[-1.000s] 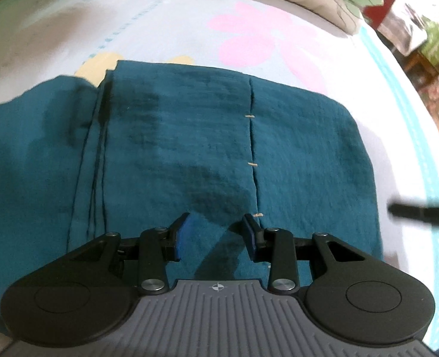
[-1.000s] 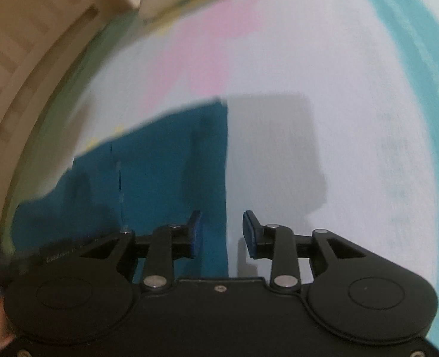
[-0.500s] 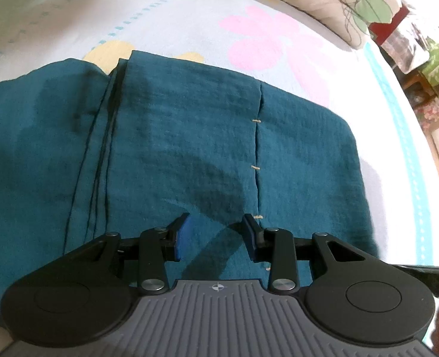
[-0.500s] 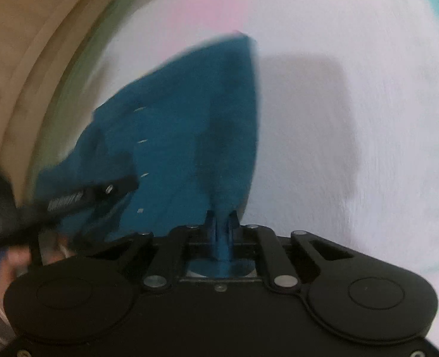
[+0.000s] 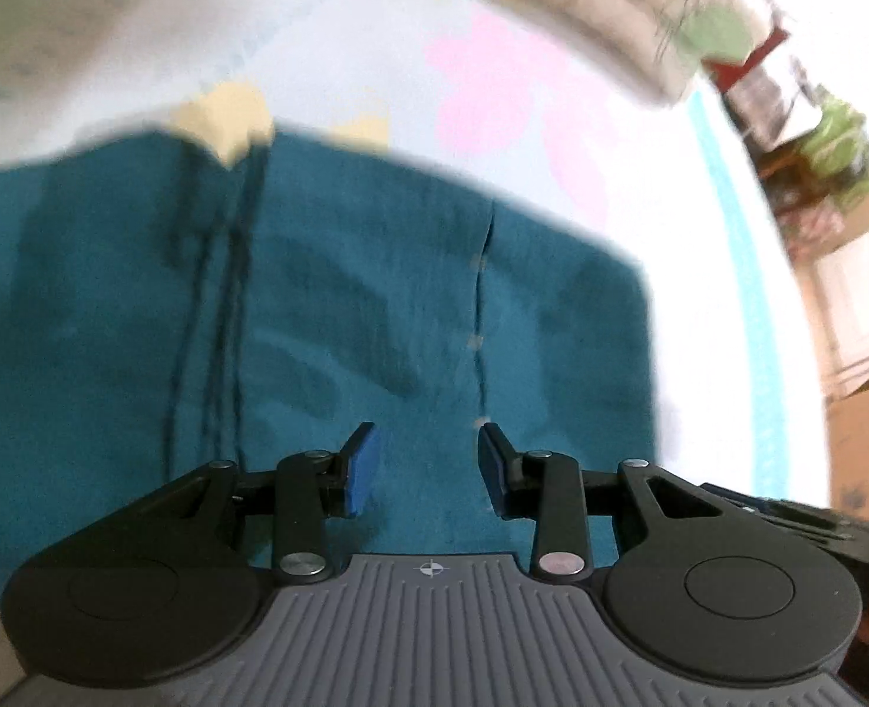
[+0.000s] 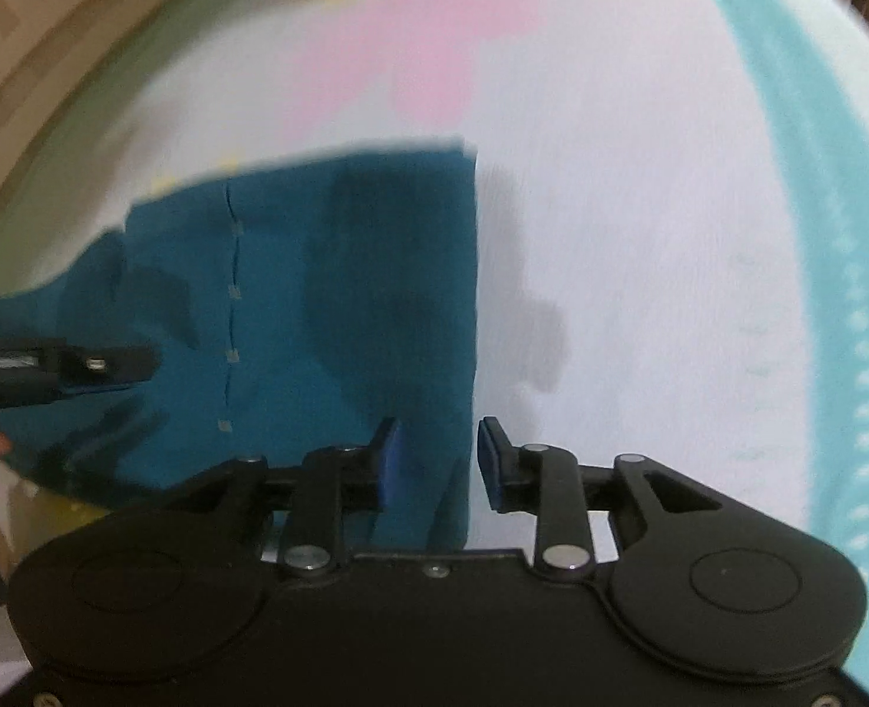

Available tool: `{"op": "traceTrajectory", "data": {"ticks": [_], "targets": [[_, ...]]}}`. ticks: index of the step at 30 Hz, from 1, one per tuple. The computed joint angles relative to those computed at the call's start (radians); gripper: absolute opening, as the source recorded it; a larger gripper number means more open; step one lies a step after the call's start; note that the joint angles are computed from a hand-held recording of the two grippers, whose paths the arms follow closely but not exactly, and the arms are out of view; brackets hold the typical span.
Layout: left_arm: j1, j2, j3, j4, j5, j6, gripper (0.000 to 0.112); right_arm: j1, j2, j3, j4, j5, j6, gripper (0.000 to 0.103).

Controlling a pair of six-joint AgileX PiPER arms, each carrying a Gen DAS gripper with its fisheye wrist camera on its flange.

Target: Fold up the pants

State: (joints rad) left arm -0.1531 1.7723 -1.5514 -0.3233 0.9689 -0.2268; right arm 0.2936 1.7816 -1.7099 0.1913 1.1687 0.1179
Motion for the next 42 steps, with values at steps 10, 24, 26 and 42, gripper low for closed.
{"op": "traceTrajectory", "data": {"ticks": [10, 24, 26, 42], "targets": [[0.353, -0.127, -0.16, -0.137, 0.154, 0.298, 0.036, 0.121, 0.02, -0.141, 0.002, -0.054, 0.01, 0.047], [0.928, -0.208, 0.075, -0.243, 0.21, 0.607, 0.036, 0.306, 0.177, -0.264, 0.058, -0.069, 0.044, 0.049], [0.955, -0.23, 0.148, -0.242, 0.207, 0.64, 0.036, 0.305, 0.192, -0.274, 0.062, -0.058, 0.041, 0.049], [1.04, -0.277, 0.417, -0.361, 0.16, 0.773, 0.072, 0.294, 0.199, -0.216, 0.078, -0.079, 0.053, 0.049]]}}
